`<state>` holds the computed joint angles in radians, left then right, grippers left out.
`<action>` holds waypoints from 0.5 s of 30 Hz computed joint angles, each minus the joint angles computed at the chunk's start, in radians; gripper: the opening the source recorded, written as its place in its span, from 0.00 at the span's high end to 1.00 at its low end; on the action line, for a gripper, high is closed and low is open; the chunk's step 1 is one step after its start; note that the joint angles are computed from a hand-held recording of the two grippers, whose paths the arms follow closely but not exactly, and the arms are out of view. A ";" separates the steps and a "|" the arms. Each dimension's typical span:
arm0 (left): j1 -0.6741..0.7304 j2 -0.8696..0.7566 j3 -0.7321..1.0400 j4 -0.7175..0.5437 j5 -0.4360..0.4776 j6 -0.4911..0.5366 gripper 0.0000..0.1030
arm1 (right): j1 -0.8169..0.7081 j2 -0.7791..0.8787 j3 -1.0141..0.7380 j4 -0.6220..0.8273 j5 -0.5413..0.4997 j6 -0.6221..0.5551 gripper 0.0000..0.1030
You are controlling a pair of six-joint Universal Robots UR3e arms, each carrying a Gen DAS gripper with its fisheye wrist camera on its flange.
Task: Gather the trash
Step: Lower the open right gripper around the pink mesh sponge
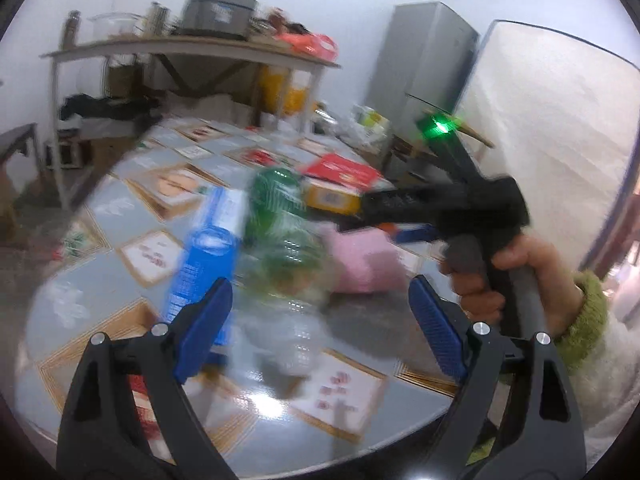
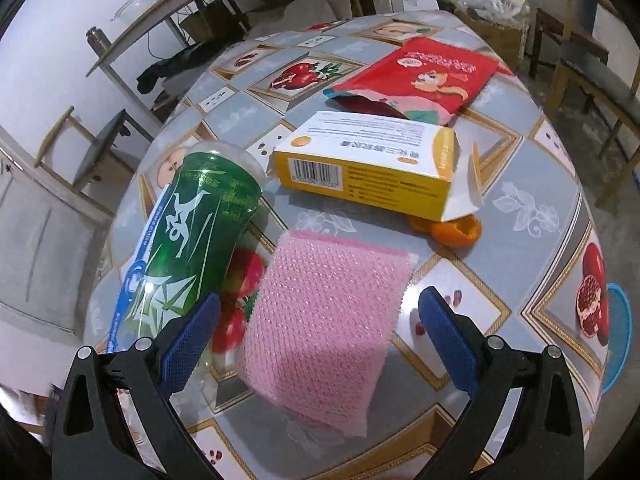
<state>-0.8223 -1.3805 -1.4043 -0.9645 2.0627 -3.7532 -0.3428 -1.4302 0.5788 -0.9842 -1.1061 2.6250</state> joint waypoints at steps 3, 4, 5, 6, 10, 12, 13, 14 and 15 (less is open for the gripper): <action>0.028 0.022 0.010 -0.091 0.060 -0.009 0.17 | 0.033 -0.022 0.050 -0.071 -0.032 0.011 0.06; 0.049 0.038 0.003 -0.112 0.053 -0.003 0.17 | 0.042 -0.025 0.062 -0.087 -0.041 0.012 0.06; 0.064 0.047 0.002 -0.127 0.048 0.001 0.17 | 0.046 -0.026 0.070 -0.096 -0.048 0.012 0.06; 0.074 0.058 -0.003 -0.144 0.047 0.001 0.18 | 0.052 -0.027 0.078 -0.104 -0.055 0.008 0.06; 0.142 0.125 -0.040 -0.192 -0.012 0.006 0.26 | 0.067 -0.040 0.130 -0.139 -0.076 -0.015 0.06; 0.178 0.155 -0.062 -0.203 -0.052 0.011 0.29 | 0.070 -0.056 0.165 -0.155 -0.084 -0.029 0.06; 0.185 0.163 -0.070 -0.206 -0.063 0.008 0.30 | 0.069 -0.068 0.185 -0.163 -0.086 -0.036 0.06; 0.186 0.164 -0.074 -0.207 -0.068 0.005 0.32 | 0.066 -0.079 0.204 -0.171 -0.090 -0.048 0.06; 0.196 0.172 -0.080 -0.212 -0.083 0.007 0.34 | 0.063 -0.090 0.221 -0.178 -0.094 -0.059 0.06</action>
<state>-0.6268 -1.2088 -1.4846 -1.1769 1.9796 -3.7463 -0.2798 -1.5201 0.7998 -1.1626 -1.1996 2.5655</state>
